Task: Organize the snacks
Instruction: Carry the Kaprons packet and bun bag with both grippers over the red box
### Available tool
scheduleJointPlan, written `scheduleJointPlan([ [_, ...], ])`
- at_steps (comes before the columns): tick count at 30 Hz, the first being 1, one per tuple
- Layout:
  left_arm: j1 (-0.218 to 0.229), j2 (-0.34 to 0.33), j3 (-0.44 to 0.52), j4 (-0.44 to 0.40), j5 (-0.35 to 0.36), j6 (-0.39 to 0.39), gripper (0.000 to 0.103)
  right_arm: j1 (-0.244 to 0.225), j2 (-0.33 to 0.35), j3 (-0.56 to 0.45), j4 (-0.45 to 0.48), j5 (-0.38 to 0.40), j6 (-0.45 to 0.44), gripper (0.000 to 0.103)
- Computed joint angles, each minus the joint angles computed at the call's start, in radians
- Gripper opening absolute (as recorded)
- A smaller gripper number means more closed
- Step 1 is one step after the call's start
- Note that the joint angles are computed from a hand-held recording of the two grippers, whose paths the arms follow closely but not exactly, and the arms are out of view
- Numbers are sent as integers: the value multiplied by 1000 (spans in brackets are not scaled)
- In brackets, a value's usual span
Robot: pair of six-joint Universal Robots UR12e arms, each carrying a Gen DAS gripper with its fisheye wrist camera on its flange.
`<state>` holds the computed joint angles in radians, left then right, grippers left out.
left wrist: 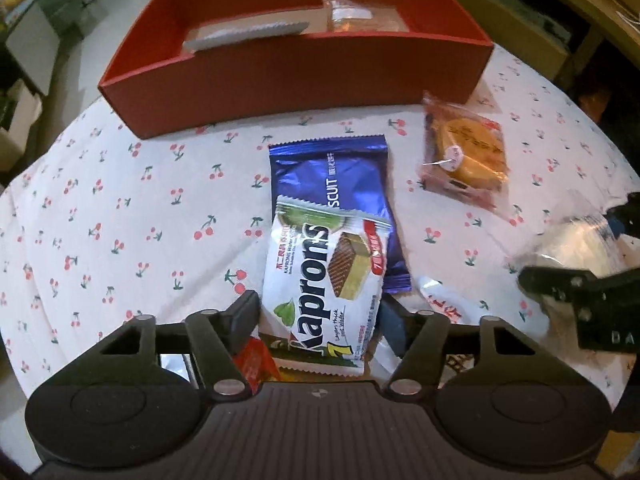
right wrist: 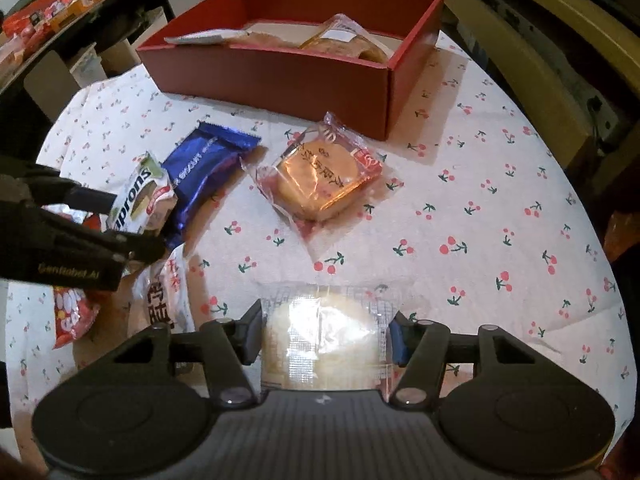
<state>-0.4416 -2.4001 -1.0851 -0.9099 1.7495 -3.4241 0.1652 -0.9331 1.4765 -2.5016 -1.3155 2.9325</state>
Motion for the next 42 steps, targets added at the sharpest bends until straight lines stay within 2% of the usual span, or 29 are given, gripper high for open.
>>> scheduleJointPlan([
  [2,-3,-2,0,6,20,1,80,3,0,2,-3,-8,-12,81],
  [5,-1,-7,6,4,20,-20,83,8,3,-3,1,-13,-27,86],
  [7,0,-8,7,4,9,-38,78,15,1,2,-13,-36,-34,85],
  [8,0,-7,6,8,2,-43,71,19,-1,6,-20,-50,-39,76],
  [14,-12,3,-6,11,16,-62,67,21,-19,46,-82,-90,-24,74],
  [28,-9,42,-57,121,-17,-117,67,2,-38,66,-172,-2,69,74],
  [42,-4,51,-64,200,-53,-133,67,-5,-26,40,-199,46,120,74],
])
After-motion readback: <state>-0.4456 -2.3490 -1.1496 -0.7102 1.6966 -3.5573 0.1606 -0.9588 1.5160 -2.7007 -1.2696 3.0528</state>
